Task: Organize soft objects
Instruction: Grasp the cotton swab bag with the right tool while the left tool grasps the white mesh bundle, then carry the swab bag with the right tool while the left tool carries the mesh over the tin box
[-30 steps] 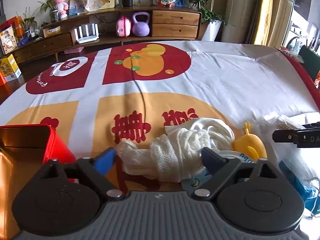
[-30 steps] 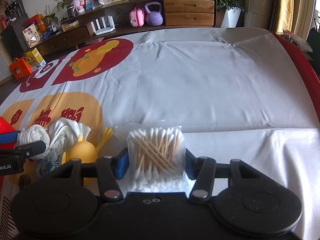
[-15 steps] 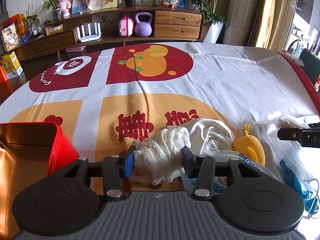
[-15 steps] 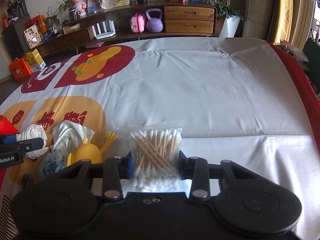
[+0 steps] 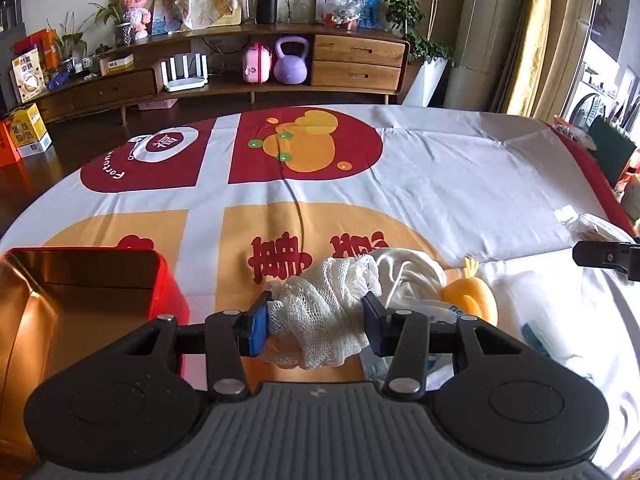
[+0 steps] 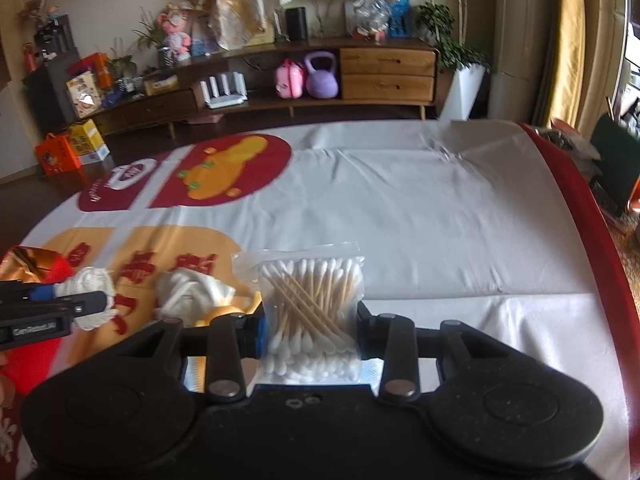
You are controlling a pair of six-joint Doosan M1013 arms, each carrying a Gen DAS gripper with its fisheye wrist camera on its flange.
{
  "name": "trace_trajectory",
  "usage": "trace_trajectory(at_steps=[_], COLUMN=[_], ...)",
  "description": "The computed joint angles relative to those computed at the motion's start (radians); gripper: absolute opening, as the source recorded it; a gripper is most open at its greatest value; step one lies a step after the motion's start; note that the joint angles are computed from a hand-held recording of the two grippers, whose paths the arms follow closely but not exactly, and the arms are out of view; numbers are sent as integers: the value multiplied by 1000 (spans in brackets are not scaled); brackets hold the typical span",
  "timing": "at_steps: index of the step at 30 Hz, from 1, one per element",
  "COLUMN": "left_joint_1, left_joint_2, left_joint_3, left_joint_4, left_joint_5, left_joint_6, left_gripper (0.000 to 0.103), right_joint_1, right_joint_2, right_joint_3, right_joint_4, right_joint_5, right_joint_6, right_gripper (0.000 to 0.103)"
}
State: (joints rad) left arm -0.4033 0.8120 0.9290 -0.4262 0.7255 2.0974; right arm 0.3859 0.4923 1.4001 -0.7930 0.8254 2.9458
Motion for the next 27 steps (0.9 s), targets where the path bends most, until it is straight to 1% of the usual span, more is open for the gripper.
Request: trace_trajectory(at_steps=[7,11,14,20,27], left_joint_1=[14,29,40,69,109], left_joint_2=[-46,-70,-89,-116,-132], left_joint_3=[40,58,77,99,108], left_joint_4=[-7,-23,-27,-45,-58], left_joint_5=[0,18,16,21,25], left_joint_6=[12,18,30,43,52], left_gripper=[46,46,46,47,47], right_joint_1=[39,57,71,102,125], right_joint_2=[-12,-9,-4,24,72], right_joint_3=[-29,-54,-74,-134,-218], right_joint_4=[-17,-9,0,27,83], right_joint_5=[-1,-7,-19,-28,-37], right_joint_6=[-21,-47,-72,-148,-245], right_gripper=[37,38,38,38,38])
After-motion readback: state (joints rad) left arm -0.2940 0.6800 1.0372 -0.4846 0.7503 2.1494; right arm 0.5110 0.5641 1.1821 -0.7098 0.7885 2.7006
